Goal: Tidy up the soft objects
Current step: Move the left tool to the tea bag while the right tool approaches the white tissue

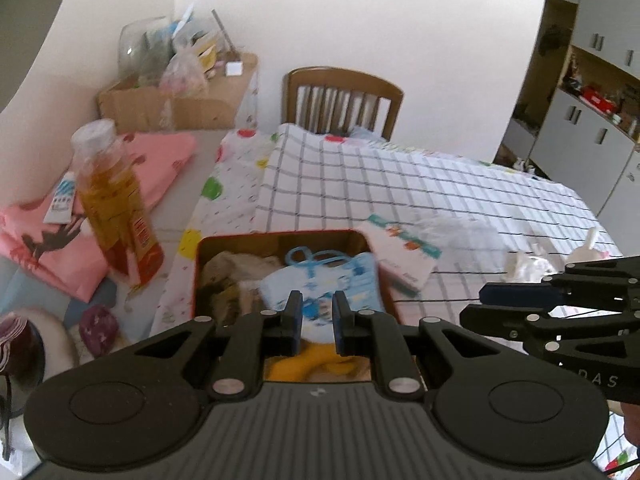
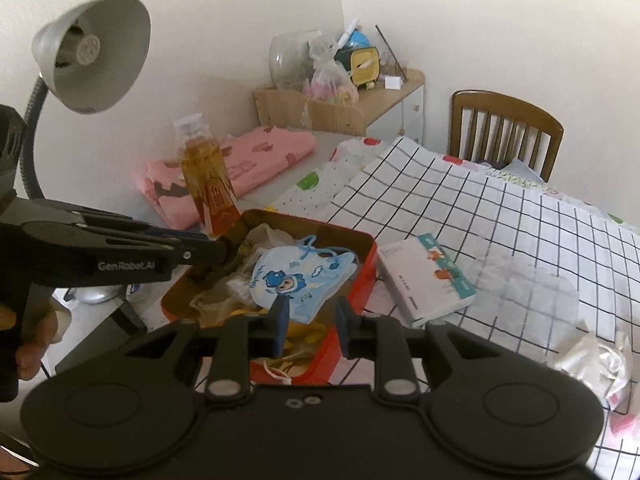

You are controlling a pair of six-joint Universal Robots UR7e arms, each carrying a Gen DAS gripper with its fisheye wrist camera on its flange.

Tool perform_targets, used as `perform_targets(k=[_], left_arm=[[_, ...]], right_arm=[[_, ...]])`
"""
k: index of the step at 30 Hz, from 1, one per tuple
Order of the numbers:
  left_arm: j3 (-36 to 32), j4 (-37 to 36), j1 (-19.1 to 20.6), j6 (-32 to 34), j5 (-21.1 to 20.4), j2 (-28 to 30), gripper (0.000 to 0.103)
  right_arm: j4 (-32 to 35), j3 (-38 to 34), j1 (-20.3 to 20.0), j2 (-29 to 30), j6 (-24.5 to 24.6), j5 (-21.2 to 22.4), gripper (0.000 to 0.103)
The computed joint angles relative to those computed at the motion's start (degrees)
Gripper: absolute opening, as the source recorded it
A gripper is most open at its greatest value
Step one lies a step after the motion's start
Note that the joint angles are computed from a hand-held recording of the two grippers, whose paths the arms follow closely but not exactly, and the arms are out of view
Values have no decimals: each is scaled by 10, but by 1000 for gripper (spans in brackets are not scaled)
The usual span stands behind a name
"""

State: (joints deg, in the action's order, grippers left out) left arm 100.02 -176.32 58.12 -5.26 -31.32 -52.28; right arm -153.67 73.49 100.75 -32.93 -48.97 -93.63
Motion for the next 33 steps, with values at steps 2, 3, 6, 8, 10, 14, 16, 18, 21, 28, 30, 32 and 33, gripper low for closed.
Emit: perform_targets(k=[2,3,6,8,10,14,16,18,21,28,30,32,33], left_arm=[[-6,-11,-6,8,-5,8,15],[-9,-17,-9,13,-9,13,16],[-21,-38,-15,29,-21,29,45],[-28,-66,-20,48,-34,42,55],[-41,-67,-23,53,-40,55,55],[-70,-61,-28,63,-54,82,56],[-83,-66,-29,69,-58,96,64],[-97,-71,-31,76,-63,112,67],[-123,-65,-32,82,-71,137,68],[-184,-62,-33,103,-98,194,80],[-203,-59,-31,105,-106,210,84],[-221,-55,-30,107,-111,224,85],[-229,-52,-29,108,-111,231,86]], right_arm=[[-7,9,-5,-11,1,7,24],[-11,14,-7,-16,0,11,24],[-40,32,-14,-32,-8,16,25],[-50,40,-19,-42,-12,20,25],[-53,44,-25,-50,-10,21,26],[-67,53,-42,-68,-6,34,55],[-74,57,-50,-76,-10,37,55],[-72,52,-58,-80,-10,34,55],[-70,44,-68,-84,-6,28,56],[-57,18,-94,-88,-1,19,63],[-50,6,-101,-85,1,16,63],[-40,-11,-106,-79,6,11,65],[-34,-20,-109,-75,9,11,71]])
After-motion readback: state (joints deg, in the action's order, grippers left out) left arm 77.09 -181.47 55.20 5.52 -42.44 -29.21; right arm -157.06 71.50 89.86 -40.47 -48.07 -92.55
